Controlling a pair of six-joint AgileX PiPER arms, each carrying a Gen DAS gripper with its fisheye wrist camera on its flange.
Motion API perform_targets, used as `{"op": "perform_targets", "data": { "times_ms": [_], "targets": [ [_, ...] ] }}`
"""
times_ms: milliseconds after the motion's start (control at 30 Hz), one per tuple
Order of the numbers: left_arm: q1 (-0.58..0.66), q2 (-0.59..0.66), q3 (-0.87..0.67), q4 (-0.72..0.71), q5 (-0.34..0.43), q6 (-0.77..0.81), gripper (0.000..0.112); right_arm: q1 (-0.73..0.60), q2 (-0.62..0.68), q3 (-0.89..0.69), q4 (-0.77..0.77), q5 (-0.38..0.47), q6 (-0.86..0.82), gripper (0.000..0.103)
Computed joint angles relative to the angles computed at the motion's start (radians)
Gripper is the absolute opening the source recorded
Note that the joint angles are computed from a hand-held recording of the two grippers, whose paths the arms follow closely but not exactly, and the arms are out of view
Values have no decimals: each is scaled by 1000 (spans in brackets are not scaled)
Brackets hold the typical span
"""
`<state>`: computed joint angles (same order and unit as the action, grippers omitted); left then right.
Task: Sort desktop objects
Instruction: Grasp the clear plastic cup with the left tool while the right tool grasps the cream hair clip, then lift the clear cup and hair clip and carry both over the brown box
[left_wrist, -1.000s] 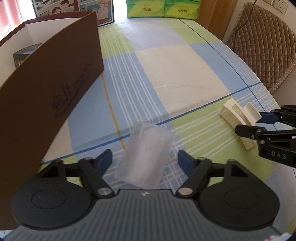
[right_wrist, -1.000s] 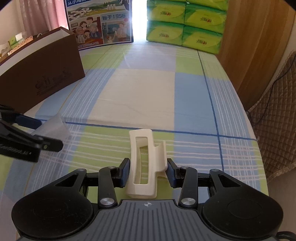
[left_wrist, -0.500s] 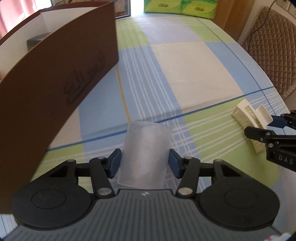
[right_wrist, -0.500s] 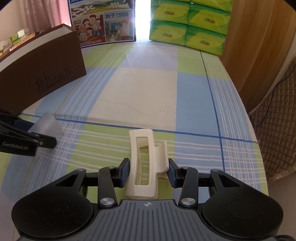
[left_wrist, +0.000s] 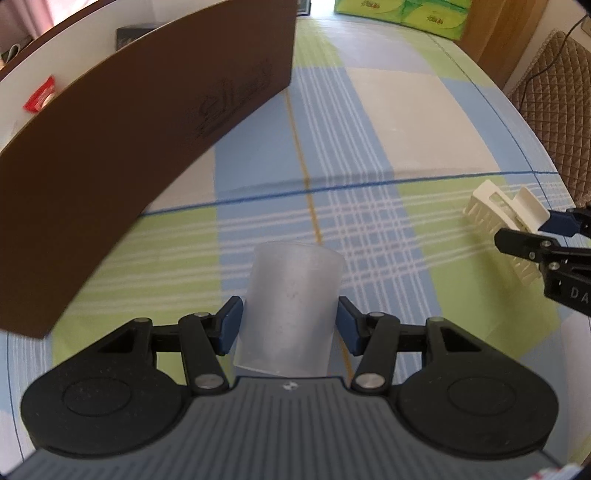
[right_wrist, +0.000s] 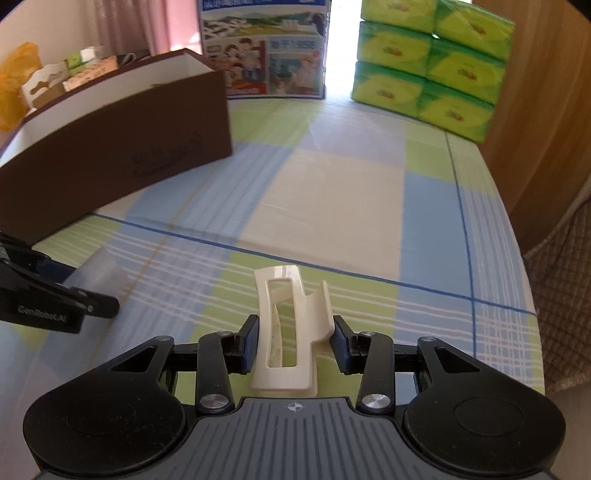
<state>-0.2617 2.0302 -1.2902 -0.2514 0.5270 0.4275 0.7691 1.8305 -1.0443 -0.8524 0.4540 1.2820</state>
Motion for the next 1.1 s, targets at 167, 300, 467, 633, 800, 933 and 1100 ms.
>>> {"op": "perform_targets", "data": {
  "times_ms": [167,300,467,633,800,933,1100],
  "targets": [
    [24,-41,57,-16,-6,7,50,27,-25,2,34,-13,-39,38],
    [47,-93,121,-51,-21,33,50,54,-45,3,64,-23,-71,38],
    [83,-183,192,-108,-30,66,50,84,-62,-7,123,-42,-141,38],
    [133,-288,246,-171,-22,113,50,95,-61,-44,262,-80,-278,38],
    [200,-372,250,-223,16,158,50,92,-39,-127,462,-105,-485,38],
    [247,-406,214,-239,49,175,50,84,-2,-228,616,-89,-667,38],
    [300,-391,111,-238,83,171,50,63,81,-410,769,-51,-872,38]
  ]
}}
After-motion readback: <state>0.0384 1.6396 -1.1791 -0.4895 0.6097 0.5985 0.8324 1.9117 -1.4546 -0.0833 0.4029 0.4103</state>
